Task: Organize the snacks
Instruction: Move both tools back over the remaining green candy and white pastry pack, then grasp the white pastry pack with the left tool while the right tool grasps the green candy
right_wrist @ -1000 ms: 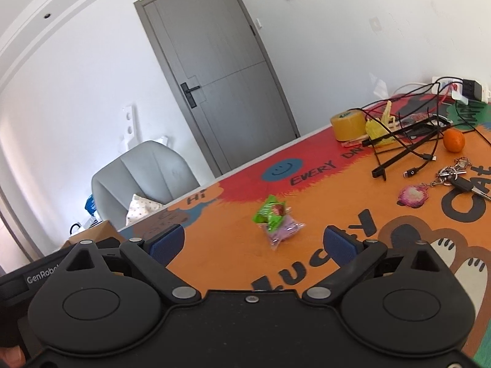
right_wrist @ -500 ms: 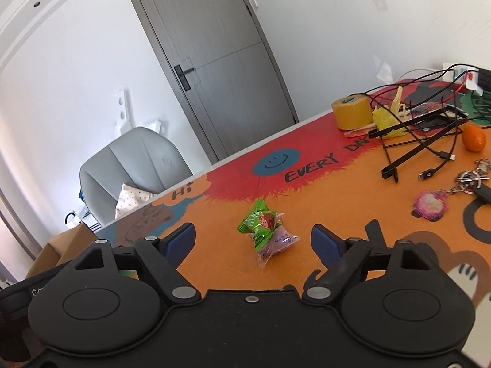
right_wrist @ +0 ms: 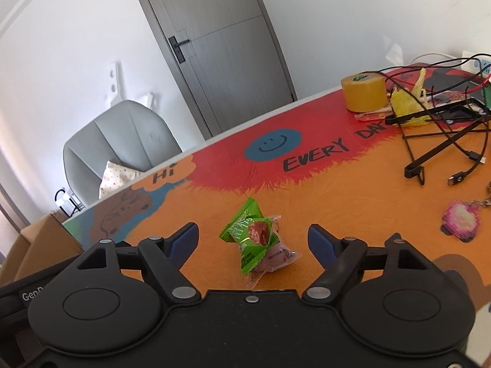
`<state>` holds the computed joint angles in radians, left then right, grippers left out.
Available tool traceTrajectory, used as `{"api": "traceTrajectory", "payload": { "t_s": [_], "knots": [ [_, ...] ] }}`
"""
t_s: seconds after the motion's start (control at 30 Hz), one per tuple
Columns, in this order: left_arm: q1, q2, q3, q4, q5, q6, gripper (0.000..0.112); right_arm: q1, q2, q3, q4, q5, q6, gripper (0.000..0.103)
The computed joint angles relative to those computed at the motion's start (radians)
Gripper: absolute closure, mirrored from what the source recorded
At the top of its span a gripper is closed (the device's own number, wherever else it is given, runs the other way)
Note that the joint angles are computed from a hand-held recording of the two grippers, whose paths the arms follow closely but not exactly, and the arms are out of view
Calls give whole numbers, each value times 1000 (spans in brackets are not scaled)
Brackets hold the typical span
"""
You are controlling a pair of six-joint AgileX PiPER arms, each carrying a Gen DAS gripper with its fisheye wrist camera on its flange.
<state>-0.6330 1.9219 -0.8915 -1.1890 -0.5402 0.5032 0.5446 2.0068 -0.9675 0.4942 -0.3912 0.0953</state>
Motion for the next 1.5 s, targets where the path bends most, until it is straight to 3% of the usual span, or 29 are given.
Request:
{"api": "traceTrajectory", "payload": {
  "t_s": [0.13,0.17,0.2,0.23,0.9,1.0,1.3,1.4,1.47,1.5],
  "knots": [
    [16,29,-32,1,25,4,15,-7,33,-45,15,29,-16,33],
    [17,36,-40,0,29,9,15,-12,40,-54,3,36,-6,41],
    [19,42,-49,-4,35,15,15,-17,47,-61,-15,43,7,57],
    [19,49,-61,-15,40,28,15,-25,52,-66,-62,51,48,64],
    [-80,209,-317,-200,87,277,15,-150,-25,144,-213,-111,247,66],
    [-91,234,-351,-218,94,297,15,-186,-30,179,-310,-137,364,66],
    [-112,350,-507,-418,100,528,15,-200,-39,237,-271,-174,360,66],
    [-136,367,-518,-420,44,558,25,-186,-36,245,-232,-182,342,66],
    [-147,370,-514,-401,9,551,48,-176,-36,253,-208,-190,333,66],
    [-149,368,-509,-392,1,552,68,-173,-36,256,-207,-192,339,66]
  ]
}}
